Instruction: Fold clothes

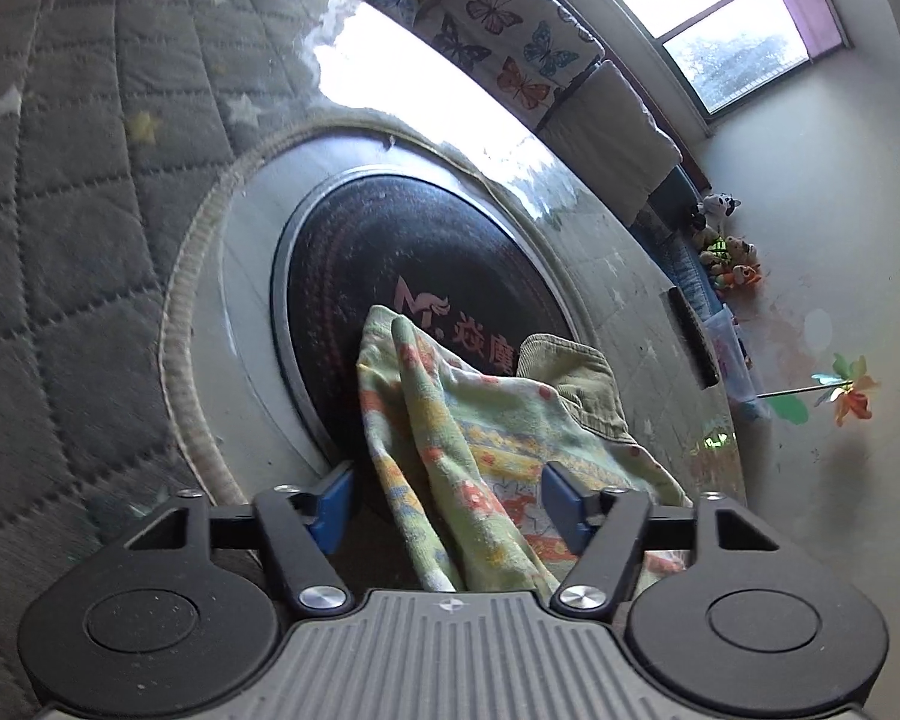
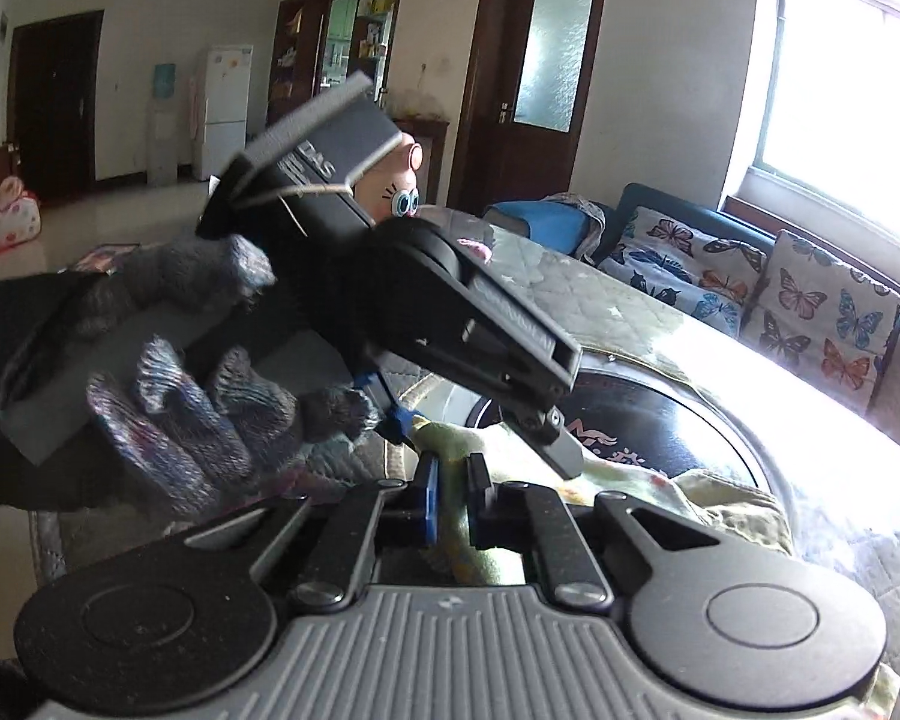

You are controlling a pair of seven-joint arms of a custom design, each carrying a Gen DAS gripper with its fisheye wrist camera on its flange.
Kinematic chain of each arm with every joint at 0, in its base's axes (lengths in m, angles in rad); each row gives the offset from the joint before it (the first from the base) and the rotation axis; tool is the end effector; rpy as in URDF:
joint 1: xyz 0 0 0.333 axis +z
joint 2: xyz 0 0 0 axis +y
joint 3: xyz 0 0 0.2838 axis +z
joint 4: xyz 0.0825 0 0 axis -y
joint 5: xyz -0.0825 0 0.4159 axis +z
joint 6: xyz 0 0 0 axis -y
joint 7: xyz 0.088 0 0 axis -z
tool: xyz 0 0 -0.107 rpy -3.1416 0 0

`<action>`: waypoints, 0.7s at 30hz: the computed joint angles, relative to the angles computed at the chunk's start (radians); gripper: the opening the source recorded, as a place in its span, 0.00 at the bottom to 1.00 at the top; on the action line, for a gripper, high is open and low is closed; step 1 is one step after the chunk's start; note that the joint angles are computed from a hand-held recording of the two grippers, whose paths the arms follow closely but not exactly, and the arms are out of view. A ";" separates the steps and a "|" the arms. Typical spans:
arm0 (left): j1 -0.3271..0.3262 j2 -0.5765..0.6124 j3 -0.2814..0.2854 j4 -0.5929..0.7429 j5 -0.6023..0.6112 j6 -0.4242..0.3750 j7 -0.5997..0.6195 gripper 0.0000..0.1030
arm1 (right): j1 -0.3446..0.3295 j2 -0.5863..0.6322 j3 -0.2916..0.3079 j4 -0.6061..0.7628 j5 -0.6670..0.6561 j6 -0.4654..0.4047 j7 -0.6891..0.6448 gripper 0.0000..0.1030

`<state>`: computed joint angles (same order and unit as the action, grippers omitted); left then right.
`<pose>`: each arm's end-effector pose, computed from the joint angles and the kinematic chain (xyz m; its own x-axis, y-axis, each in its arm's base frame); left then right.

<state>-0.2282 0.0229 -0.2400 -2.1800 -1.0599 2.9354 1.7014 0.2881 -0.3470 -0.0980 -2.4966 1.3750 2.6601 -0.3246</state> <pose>0.5527 -0.2163 0.3886 0.1363 -0.7327 0.6668 -0.8102 -0.4698 -0.3506 0.4875 0.0661 0.3982 0.7654 -0.6298 0.1322 -0.2647 -0.4954 -0.8274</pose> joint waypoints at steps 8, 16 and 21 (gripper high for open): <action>0.011 0.020 -0.005 0.006 -0.088 -0.020 0.033 0.15 | -0.028 0.019 -0.018 0.017 -0.075 -0.075 0.051 0.08; 0.008 0.017 -0.009 -0.001 -0.107 0.000 0.063 0.12 | -0.055 -0.042 -0.038 -0.035 -0.083 -0.040 0.114 0.15; 0.006 0.020 -0.010 0.001 -0.109 0.005 0.060 0.12 | -0.075 0.008 -0.052 -0.003 -0.044 0.096 0.160 0.16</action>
